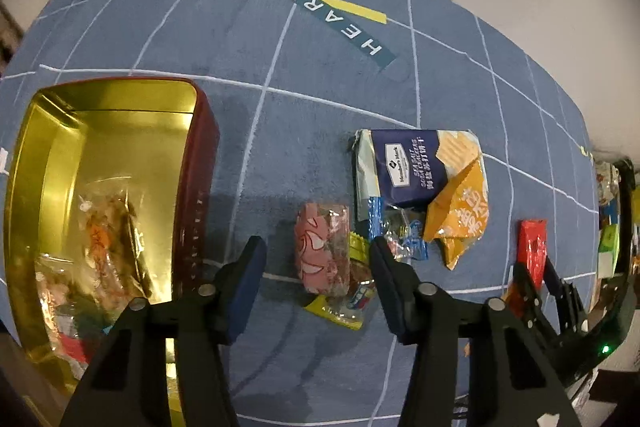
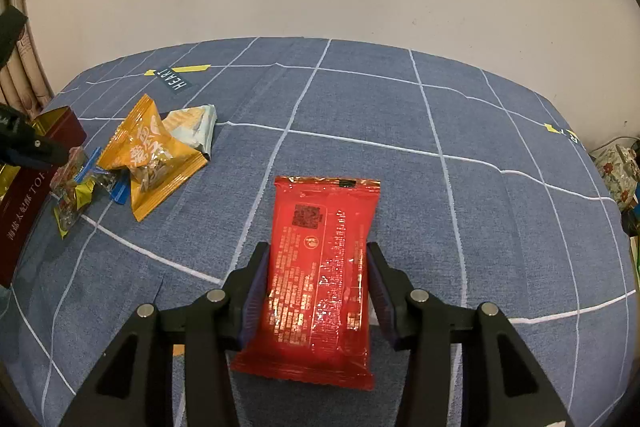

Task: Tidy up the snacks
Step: 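Grasp the pink-wrapped candy with the left gripper while the right gripper holds the red packet, then carry the pink candy with the left gripper down into the tin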

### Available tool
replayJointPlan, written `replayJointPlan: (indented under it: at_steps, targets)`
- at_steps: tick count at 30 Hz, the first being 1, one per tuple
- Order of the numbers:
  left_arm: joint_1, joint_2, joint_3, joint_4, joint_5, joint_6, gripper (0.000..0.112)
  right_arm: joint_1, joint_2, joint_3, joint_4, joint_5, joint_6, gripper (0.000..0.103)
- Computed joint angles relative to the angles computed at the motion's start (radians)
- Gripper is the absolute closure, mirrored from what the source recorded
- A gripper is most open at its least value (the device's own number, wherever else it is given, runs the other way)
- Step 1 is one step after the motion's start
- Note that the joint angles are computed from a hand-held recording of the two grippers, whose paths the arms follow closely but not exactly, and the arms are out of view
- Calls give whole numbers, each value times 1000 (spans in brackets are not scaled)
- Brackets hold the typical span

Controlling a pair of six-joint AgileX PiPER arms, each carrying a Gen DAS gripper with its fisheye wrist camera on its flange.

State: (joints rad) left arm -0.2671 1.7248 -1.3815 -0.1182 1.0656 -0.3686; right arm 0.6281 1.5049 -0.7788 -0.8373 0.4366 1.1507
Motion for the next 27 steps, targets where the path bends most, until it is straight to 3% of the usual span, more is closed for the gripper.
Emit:
replayJointPlan:
  at_steps: [7, 18, 27]
  targets:
    - [-8, 27, 1, 15, -30, -24, 83, 1, -3, 2, 2, 0, 0, 55]
    - [-28, 35, 24, 32, -58, -33, 92, 2, -2, 3, -2, -3, 7, 54]
    - [-31, -14, 53, 43, -56, -16, 92, 1, -1, 3, -3, -4, 8, 54]
